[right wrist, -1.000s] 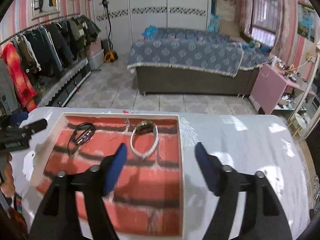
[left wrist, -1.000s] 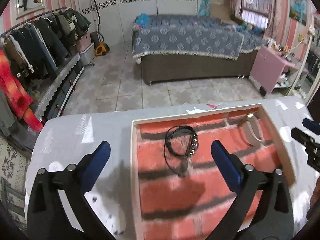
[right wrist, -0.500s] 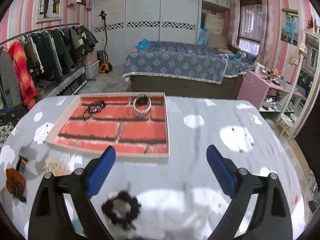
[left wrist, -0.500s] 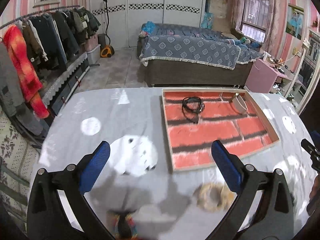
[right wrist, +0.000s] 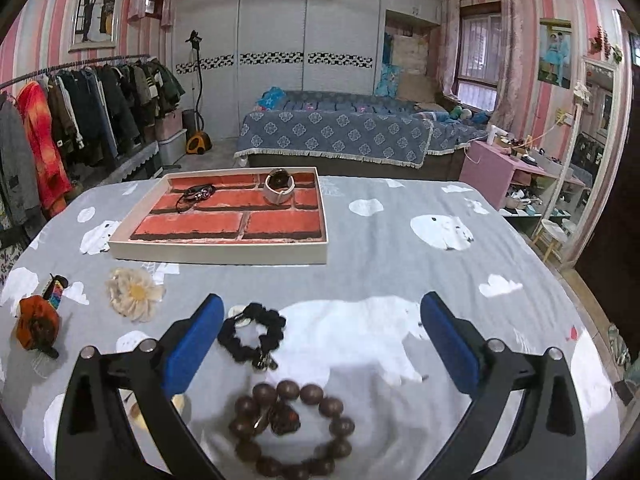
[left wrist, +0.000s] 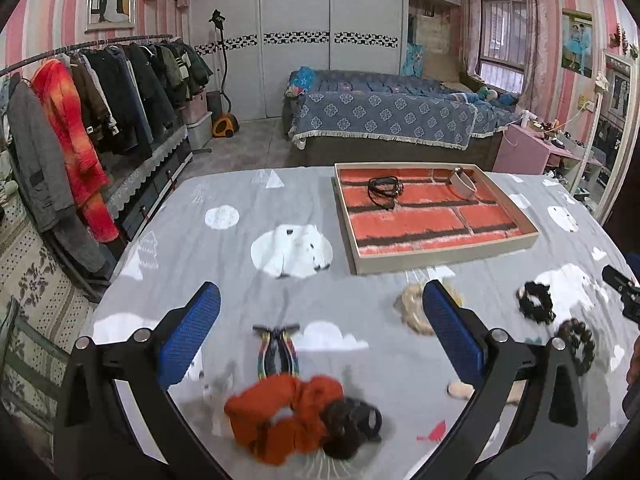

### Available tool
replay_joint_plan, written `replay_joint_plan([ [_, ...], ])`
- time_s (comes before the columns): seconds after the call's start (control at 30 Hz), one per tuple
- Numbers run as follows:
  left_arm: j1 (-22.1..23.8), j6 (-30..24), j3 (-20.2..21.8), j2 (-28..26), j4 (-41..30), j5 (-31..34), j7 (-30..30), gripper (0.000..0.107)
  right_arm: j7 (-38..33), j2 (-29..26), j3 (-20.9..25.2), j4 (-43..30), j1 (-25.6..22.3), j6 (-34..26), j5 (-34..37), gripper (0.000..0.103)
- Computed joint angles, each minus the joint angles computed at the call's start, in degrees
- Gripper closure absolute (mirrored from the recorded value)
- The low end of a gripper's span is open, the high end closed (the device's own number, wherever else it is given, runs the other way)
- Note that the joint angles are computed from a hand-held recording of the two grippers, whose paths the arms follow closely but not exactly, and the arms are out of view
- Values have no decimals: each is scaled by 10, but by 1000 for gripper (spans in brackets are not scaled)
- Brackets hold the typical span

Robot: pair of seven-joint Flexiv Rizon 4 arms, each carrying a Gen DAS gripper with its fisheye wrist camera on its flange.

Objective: Organize jewelry
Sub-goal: 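Grasp the black claw clip with the left tool while the right tool grasps the wooden bead bracelet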

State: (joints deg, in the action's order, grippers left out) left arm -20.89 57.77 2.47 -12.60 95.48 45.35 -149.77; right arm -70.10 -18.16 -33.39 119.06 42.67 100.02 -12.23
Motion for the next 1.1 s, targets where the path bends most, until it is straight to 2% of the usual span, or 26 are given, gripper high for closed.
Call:
replay_joint_plan([
  [0.13,-11,-2,-3,7,18,14,-23,9,-10,8,-80,34,76,13,16,6],
  [0.2,-13,4,-4,10,29,21,-41,9,-24,10,-86,41,86,18,30,7],
  [0.37,-20,4,-8,12,44,50,-89,9,-53,14,-19,49,34,11,46,7],
  [0.5,-21,12,-11,8,57,54,-104,9,-60,7,-34,60,47,14,46,8],
  [0.6,-22,21,-12,5,67,55,-107,9,-68,4,-53,66,63,9,51,17],
  [0.77,-24,33,-9,4,80,58,-121,10,-50,-1,-42,66,37,-15,42,30],
  [0.87,-32,23,-9,2,79,70,-127,10,-32,-6,-52,71,33,-21,25,31],
  [1.0,-34,16,-12,-7,73,75,-122,14,-13,-12,-40,70,9,-36,2,37],
  [1.1,-36,11,-12,-16,67,69,-109,19,-1,-10,18,62,-50,-40,-10,38],
])
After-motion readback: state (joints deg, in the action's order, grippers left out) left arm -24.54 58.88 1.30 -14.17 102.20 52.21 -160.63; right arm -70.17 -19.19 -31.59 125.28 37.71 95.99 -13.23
